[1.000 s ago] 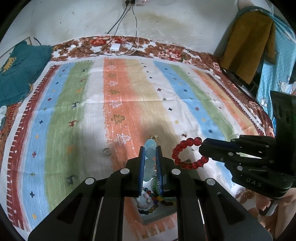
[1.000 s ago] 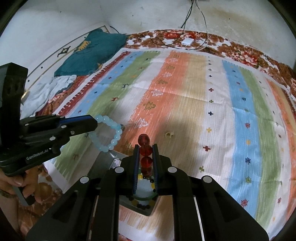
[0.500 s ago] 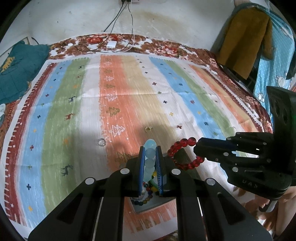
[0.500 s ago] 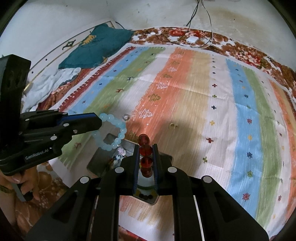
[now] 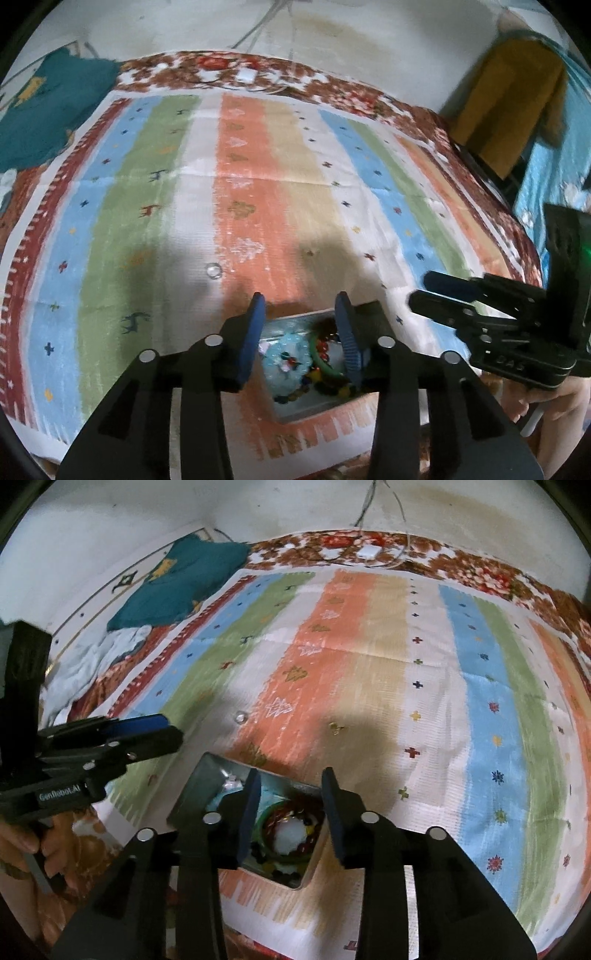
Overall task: Organize jewelry
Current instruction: 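Lower both bracelets into the tin and open both tools, then move both open tools to the silver ring and gold ring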
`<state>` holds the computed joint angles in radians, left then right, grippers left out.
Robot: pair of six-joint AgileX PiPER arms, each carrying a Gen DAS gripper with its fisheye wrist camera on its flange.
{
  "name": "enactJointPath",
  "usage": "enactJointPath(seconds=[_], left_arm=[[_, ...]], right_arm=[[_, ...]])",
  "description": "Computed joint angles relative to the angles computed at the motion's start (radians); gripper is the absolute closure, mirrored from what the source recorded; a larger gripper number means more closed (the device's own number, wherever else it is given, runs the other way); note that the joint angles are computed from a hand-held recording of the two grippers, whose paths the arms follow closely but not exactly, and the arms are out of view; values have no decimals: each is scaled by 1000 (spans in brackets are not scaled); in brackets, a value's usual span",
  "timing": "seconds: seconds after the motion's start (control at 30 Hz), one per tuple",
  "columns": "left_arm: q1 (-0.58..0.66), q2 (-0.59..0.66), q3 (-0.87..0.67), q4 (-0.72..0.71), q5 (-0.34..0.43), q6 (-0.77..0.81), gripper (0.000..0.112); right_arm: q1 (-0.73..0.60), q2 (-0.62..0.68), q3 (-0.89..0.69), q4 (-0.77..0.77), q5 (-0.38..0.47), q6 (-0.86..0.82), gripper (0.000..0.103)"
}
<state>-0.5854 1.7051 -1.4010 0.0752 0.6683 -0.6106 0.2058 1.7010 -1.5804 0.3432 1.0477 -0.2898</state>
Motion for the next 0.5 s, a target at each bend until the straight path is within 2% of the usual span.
enactJointPath(seconds=[0.13,0.23,0.37,0.5], left_arm=[[25,3,3,12,7,-30,53],[36,13,-6,7,16,-26,48],[55,29,-13,-4,19,-21,33],[81,50,-27,-54,18,13,28]], right_arm=[[2,15,-11,-33,-15,29,50],[7,27,-19,-60,-22,53,44],[14,54,-41,-93,-22,78,32],[10,89,-82,-93,-1,92,26]])
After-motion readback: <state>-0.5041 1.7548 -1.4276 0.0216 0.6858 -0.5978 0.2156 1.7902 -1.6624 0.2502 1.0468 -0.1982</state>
